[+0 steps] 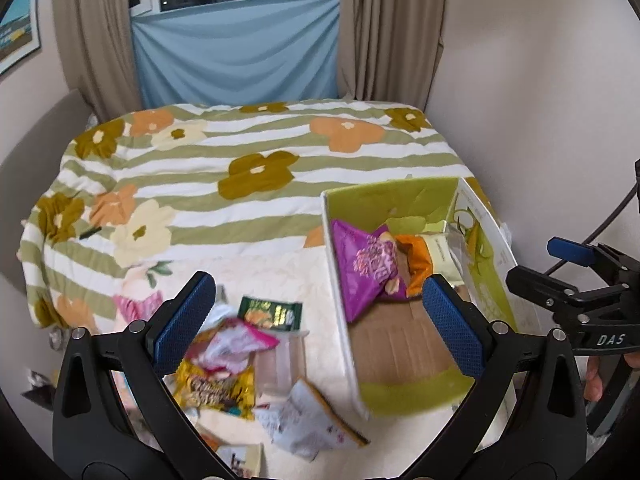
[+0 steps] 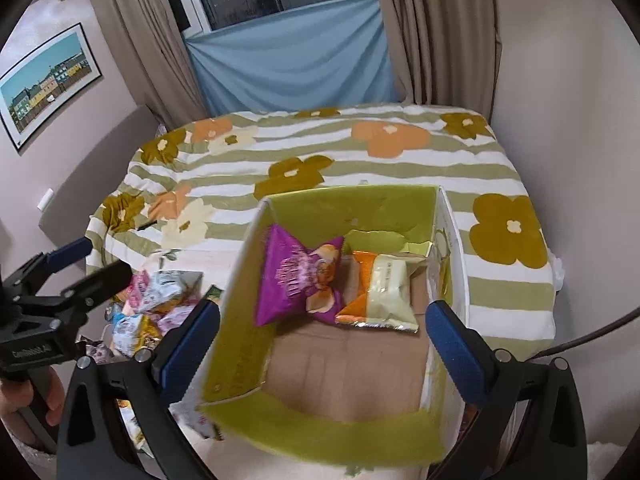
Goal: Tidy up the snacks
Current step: 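Move both grippers back over the snack pile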
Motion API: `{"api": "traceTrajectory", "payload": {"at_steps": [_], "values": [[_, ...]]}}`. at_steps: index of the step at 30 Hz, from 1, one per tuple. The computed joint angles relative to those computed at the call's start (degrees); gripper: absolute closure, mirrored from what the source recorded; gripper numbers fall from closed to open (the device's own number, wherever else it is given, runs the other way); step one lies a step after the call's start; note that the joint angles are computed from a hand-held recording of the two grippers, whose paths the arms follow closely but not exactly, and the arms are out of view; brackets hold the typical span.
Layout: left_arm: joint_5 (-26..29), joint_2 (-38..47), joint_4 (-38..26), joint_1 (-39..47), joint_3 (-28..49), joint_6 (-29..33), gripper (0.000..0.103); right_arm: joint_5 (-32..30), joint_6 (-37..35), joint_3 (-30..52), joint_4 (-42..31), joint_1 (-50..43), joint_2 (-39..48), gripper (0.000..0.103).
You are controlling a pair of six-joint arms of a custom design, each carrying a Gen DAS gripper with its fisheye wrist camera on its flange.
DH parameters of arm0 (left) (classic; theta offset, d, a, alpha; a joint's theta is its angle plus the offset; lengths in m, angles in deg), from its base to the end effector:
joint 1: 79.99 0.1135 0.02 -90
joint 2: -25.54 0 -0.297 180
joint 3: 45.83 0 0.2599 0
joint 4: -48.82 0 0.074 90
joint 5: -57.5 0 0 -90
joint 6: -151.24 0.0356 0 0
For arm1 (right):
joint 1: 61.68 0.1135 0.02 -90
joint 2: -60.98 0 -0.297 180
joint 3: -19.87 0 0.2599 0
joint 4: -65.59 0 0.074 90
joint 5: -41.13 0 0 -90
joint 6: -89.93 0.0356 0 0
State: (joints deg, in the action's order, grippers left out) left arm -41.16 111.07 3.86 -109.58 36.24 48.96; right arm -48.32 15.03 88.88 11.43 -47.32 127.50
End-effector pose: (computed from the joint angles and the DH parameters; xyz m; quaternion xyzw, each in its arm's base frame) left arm 0.2885 -0.1577 0.3122 0.1138 0.9256 -0.0605 0.3558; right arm 0.2222 0.0565 0.3112 0.0077 0.9445 0.0791 0.3186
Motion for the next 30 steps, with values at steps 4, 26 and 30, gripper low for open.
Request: {"api": "traceTrajectory", "payload": {"at_steps": [4,26,30], "values": [[1.4,-8.82,-0.27,3.34,-7.41,1.96,0.001,5.01,6.83,-0.37,-2.68,9.15,-3.95,0.001],[38.16,-13.06,-10.44,74.88,-22.12,53.5,0.001,28.77,52.96,8.36,2.44,60.55,24.21,0.0],[37.64,-6.56,-6.54,77.67,-22.88,55.84,0.001,27.24,54.92,10.55,5.84,62.06,30.87,0.0]]}}
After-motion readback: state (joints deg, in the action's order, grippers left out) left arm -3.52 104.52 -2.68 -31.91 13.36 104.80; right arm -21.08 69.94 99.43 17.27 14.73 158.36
